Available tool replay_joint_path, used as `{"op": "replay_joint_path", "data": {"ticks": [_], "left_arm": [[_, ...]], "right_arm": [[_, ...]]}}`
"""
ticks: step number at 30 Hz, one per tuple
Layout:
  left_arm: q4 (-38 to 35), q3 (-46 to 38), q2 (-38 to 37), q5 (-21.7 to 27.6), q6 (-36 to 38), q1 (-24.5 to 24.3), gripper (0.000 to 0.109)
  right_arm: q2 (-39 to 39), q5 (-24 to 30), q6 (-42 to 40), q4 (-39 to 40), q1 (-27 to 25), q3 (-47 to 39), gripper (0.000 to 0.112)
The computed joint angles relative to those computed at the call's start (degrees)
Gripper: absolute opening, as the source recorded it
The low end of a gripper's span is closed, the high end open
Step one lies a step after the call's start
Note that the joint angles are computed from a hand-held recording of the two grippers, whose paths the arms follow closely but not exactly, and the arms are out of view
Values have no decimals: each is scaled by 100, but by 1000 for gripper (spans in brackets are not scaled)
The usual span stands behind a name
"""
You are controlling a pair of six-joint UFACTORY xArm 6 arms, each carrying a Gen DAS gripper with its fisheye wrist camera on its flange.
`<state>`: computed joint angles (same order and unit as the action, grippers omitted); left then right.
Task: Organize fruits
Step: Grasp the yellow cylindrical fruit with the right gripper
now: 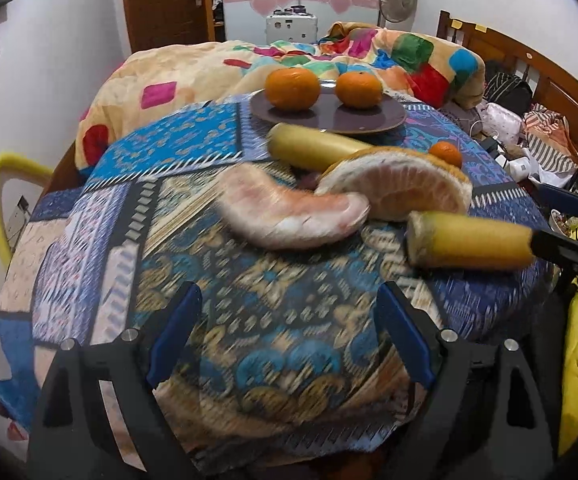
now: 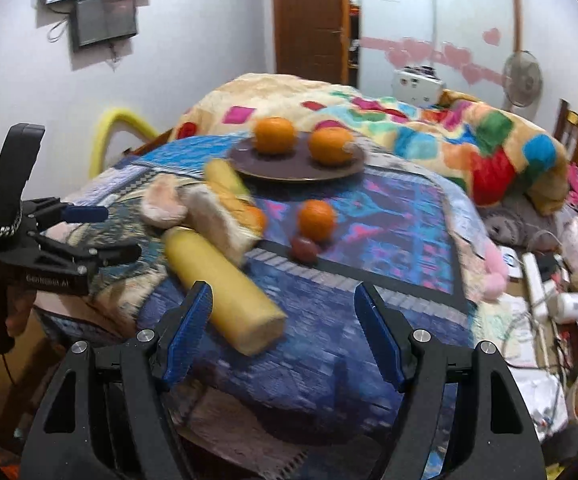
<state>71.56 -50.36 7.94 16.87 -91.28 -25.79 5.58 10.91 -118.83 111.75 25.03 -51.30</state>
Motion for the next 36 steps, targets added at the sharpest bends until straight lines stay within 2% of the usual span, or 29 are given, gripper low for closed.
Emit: {"op": "replay_joint_path", "data": {"ticks": [4,8,9,11,16,19,23,28,31,36], "left_arm": [[108,364,-303,67,-90,24,90],[216,549,-438,37,-216,54,90],[250,570,-439,10,-261,78,90],[284,573,-416,-26,-317,109,90],[402,508,-359,-75,-461,141,90],[429,431,-333,-49,-449,110,90],[294,259,-222,-44,-293,91,91],[299,-146,60,-123,-370,121,102],[-82,-511,386,-77,-82,145,102],[-1039,-1032,972,-213,682,223,102]], "right_arm": [[408,-8,742,-920,276,-284,71],[857,120,2260,-2595,326,-534,69],[891,170,2419,-2790,302,-554,67],[963,395,2807,-3296,236,-597,59],[837,355,2897,-3620,319,-470,38],[732,283,2868,-3570,342,-383,35],[510,347,2476,-3005,244,-248,34],[203,528,2126,-2424,16,-197,34],[136,390,1674,-1889,-44,-272,34],[236,431,1538,-1544,-212,-443,34]]}}
